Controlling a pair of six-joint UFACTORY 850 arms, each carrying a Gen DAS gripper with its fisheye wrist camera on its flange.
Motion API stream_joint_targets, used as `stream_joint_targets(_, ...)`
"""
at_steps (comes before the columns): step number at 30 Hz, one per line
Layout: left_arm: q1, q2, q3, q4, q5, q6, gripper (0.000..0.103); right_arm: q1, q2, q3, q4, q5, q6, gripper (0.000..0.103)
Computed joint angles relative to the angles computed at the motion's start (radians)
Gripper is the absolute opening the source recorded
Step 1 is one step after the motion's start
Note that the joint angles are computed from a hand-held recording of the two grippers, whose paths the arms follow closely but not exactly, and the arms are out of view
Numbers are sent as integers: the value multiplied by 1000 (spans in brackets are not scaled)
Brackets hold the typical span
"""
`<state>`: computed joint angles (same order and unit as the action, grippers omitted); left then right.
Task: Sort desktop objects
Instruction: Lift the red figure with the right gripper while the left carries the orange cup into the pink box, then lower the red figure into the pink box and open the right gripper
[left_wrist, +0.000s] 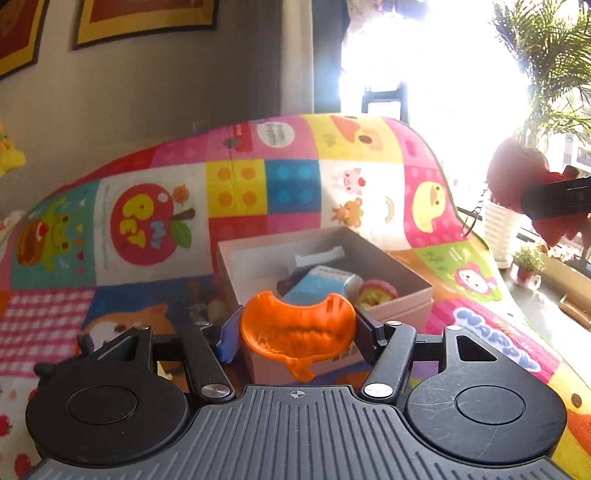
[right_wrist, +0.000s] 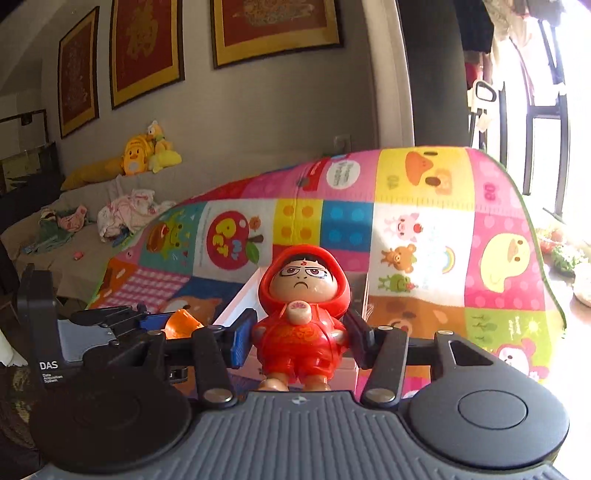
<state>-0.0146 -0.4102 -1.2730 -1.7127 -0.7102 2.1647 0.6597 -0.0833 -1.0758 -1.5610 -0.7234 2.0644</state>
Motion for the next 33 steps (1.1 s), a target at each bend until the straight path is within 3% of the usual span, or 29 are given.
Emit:
stream_joint_targets(5,-61,-95,-131,-47,51,-5,68,-11,-10,-20,2,-4,-25,51)
stream_joint_targets(7,-62,-120,-159,14,68,-83,82,-18,-22,-29,30,3,-50,51)
stream_joint_targets(10,-22,-112,-117,5,16,-88,97,-38,-43,-44,63,23,-74,52)
stream_joint_targets(14,41,-85,-43,13,-9,-101,98,-95,-113,-126,149,111,-161,52)
stream_joint_targets(19,103,-77,4,14,-21,-114,100,-175,-302,-368,385,209,-426,52)
stream_joint_targets(23,133,-83,8,32,-40,-127,100,-223,-486,-616,616,201,-677,52)
stream_joint_targets(25,140,-86,13,19,-32,-112,101,-239,-586,-757,709,158,-783,59)
stream_joint_targets(28,152,-99,4,23,-38,-157,101,-235,-667,-878,762,101,-867,60)
stream_joint_targets(31,158,-109,-4,13,-55,-183,102,-207,-697,-924,771,102,-951,60)
stream_joint_targets(33,158,-111,-7,20,-54,-196,102,-189,-745,-1004,863,84,-1108,51)
